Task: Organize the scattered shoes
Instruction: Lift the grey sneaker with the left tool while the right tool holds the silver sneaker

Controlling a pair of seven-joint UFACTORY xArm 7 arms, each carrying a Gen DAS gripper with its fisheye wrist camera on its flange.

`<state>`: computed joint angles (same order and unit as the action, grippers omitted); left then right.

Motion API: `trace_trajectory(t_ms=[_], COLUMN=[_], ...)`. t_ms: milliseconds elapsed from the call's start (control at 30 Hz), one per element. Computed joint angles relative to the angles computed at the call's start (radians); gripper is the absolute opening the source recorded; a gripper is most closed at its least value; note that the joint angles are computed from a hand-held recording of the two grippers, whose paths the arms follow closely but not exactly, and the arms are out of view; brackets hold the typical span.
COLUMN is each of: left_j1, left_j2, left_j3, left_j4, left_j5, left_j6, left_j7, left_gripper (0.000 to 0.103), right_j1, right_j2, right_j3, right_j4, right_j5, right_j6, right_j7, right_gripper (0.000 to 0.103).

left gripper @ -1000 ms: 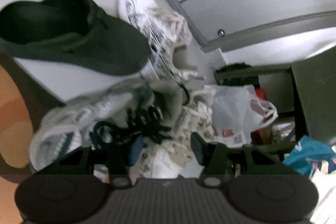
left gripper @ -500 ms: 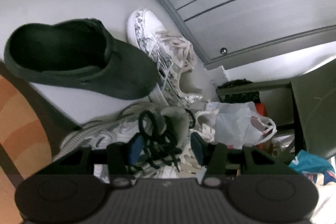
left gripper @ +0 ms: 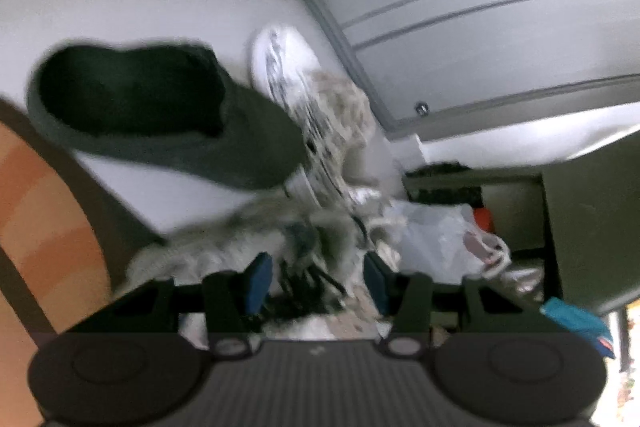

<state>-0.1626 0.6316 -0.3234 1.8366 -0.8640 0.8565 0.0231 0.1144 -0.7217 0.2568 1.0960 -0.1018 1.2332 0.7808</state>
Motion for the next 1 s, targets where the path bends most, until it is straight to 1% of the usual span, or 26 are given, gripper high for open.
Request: trace_trajectory(t_ms=[33,67,100,167,233,367,433,533,600,667,733,867,1000], left_j1=[0.002,-0.002,-0.009,-0.02,-0.021,-0.018,-0.02,-0.018,-0.026,-0.032,-0.033,-0.026,-0.014], left_j2=[0.001,0.001,-0.002,0.001,0.004,0.008,0.006,0.017,0.021,0.012,0.02,0.057,0.076], left_j3=[-0.01,-0.015,-0.015,-0.022,-0.03,-0.044,-0.04,-0.033,-0.024,-0.017,-0.016,-0.023,-0.038], left_j4=[-0.006,-0.012,-0.017,-0.022,-0.032,-0.07,-0.082,-0.072,-0.049,-0.043,-0.023,0.028,0.033], left_j5=[-0.013,-0.016,-0.011,-0.013,-0.038,-0.117,-0.133,-0.136,-0.105,-0.088,-0.075,-0.058,-0.074], left_j6=[0.011,0.02,0.025,0.043,0.053,0.018,-0.001,-0.006,-0.005,-0.032,-0.039,-0.01,-0.006], left_j7=[0.0,0.002,0.005,0.013,0.015,0.034,0.043,0.055,0.064,0.073,0.064,0.042,0.039], left_gripper=[0.058,0.064,0.065,0.065,0.065,0.065,0.065,0.064,0.063,0.064,0.064,0.064,0.064], right_j1=[0.002,0.004,0.005,0.005,0.003,0.0,0.002,0.002,0.001,0.0,-0.001,0.005,0.005], right_j2=[0.001,0.001,0.001,0.0,-0.003,-0.006,-0.008,-0.012,-0.014,-0.016,-0.018,-0.015,-0.018], right_j3=[-0.001,-0.001,-0.002,-0.001,-0.002,-0.006,-0.01,-0.013,-0.015,-0.017,-0.017,-0.021,-0.021], right_j4=[0.0,0.001,0.001,0.002,0.001,-0.003,-0.008,-0.012,-0.013,-0.014,-0.016,-0.022,-0.027], right_j5=[0.0,0.001,0.002,0.003,0.003,0.005,0.009,0.015,0.018,0.021,0.021,0.031,0.031], right_j6=[-0.002,-0.004,-0.004,-0.001,0.0,0.0,0.0,0.0,0.001,-0.003,-0.01,-0.006,-0.006], right_j7=[-0.003,-0.006,-0.007,-0.006,-0.003,0.0,-0.001,0.0,0.001,0.005,0.003,-0.004,-0.006], right_gripper=[0.093,0.093,0.093,0.093,0.093,0.093,0.093,0.093,0.093,0.093,0.093,0.093,0.093])
